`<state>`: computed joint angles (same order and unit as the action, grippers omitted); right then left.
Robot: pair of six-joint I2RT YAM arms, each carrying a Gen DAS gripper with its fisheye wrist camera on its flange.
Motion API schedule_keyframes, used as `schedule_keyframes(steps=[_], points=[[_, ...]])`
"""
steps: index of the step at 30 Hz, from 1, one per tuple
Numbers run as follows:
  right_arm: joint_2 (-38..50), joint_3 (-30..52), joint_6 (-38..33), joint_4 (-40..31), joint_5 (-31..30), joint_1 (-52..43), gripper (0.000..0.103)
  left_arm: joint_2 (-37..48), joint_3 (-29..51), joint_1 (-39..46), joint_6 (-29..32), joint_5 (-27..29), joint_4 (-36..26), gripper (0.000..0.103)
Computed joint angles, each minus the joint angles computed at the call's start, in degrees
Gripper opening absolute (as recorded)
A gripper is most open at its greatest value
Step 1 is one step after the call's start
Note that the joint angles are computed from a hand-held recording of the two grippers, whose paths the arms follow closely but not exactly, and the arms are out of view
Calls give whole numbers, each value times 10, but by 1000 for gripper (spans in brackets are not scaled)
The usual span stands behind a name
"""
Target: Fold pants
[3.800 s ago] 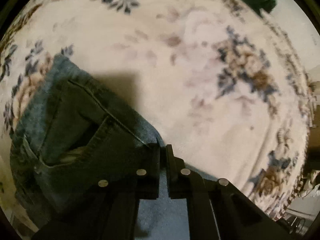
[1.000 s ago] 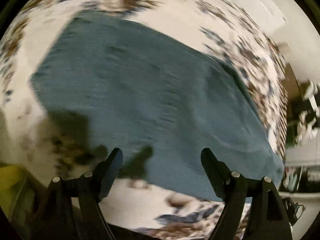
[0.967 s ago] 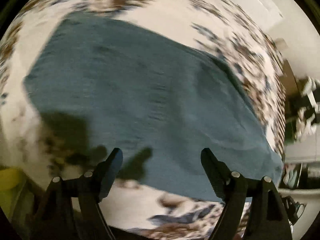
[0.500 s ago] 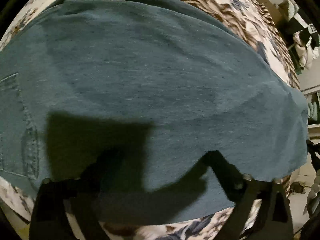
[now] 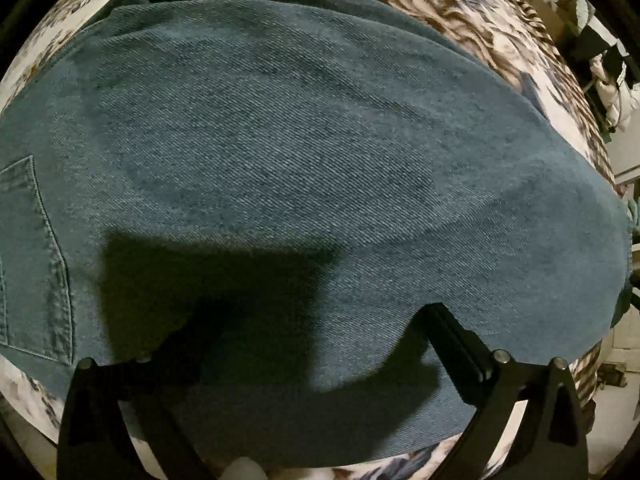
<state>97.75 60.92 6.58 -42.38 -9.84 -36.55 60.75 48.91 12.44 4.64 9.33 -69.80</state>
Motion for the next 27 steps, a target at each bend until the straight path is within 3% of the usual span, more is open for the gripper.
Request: schedule_keyframes(steps=[4,7,8,10,14,18,20,24,27], points=[[-21,-37,19,-10,-15,-6,50,28,15,-41,-43,-8,20,103],[-8,-57,28,0,2,6,49,44,29,-36,-39,-7,14,103],[-6,-59,31,7,26,16,48,53,39,-37,-40,-7,7,103],[0,-55,37,9,77,32,33,57,58,-28,-42,-2,-8,103],[-17,-18,46,-61,122,84,34,49,114,26,-20,-21,-45,103],[-90,0,39,-125,89,220,41,63,173,119,41,-52,-59,103],[-97,21,62,-151,37,330,46,91,200,176,76,-69,-50,103],[6,143,133,-146,-73,555,53,154,239,249,109,-91,-17,103],[153,312,165,-143,-100,673,54,222,281,293,121,-99,8,103]])
